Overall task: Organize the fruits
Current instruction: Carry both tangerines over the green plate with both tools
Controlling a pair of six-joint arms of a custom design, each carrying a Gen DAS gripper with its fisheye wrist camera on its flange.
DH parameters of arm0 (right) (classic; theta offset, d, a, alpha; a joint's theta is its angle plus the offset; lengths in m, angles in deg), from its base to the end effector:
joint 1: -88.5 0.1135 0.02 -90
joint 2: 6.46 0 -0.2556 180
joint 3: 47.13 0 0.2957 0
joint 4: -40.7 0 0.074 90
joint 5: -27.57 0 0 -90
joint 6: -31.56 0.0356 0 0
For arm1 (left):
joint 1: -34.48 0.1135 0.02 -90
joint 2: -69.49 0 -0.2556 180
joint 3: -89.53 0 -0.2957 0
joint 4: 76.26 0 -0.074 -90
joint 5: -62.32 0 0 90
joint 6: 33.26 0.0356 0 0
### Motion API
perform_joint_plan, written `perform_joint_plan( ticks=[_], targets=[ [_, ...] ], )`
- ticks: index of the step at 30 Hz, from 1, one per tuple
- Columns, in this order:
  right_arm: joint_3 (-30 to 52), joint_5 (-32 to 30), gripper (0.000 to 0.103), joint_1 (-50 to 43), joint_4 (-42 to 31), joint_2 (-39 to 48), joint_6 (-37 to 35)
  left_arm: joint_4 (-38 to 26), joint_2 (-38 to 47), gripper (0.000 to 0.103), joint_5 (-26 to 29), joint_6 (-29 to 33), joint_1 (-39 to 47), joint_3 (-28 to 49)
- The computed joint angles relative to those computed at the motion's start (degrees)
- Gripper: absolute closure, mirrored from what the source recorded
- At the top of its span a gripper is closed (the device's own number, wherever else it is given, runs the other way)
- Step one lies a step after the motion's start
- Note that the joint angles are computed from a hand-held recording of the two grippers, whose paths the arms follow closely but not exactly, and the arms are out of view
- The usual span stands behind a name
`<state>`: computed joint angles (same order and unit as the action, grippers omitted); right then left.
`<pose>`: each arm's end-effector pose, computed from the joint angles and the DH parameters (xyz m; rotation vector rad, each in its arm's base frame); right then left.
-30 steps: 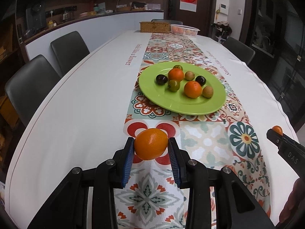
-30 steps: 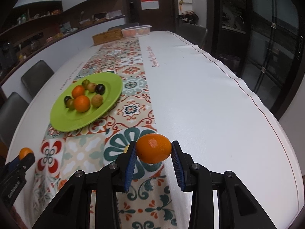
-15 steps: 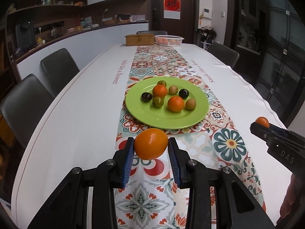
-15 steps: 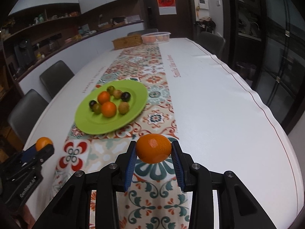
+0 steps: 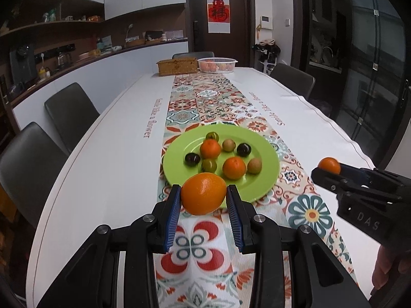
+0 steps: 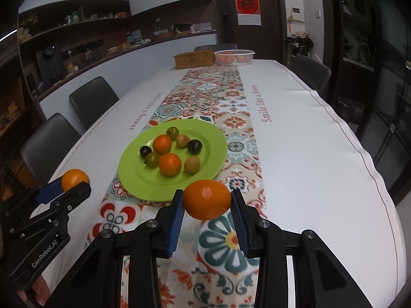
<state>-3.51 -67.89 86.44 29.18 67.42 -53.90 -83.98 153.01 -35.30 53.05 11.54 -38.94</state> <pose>0.2860 -0.0069 0.1371 0.0834 2.2980 0.1319 0.3021 -0.1227 0.1410 0.3078 2.2373 -0.0977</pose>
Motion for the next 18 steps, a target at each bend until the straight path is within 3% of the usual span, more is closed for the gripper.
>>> perform_joint_plan(
  ticks=[4, 18],
  targets=[
    [3.5, 0.0, 0.066, 0.8, 0.4, 4.1, -0.5, -0.1, 3.2, 0.068, 3.4, 0.8, 1.9, 3.3],
    [17.4, -2.0, 0.066, 1.6, -1.1, 18.7, -3.0, 0.7, 14.8, 0.068, 6.7, 7.1, 3.8, 14.2]
  ],
)
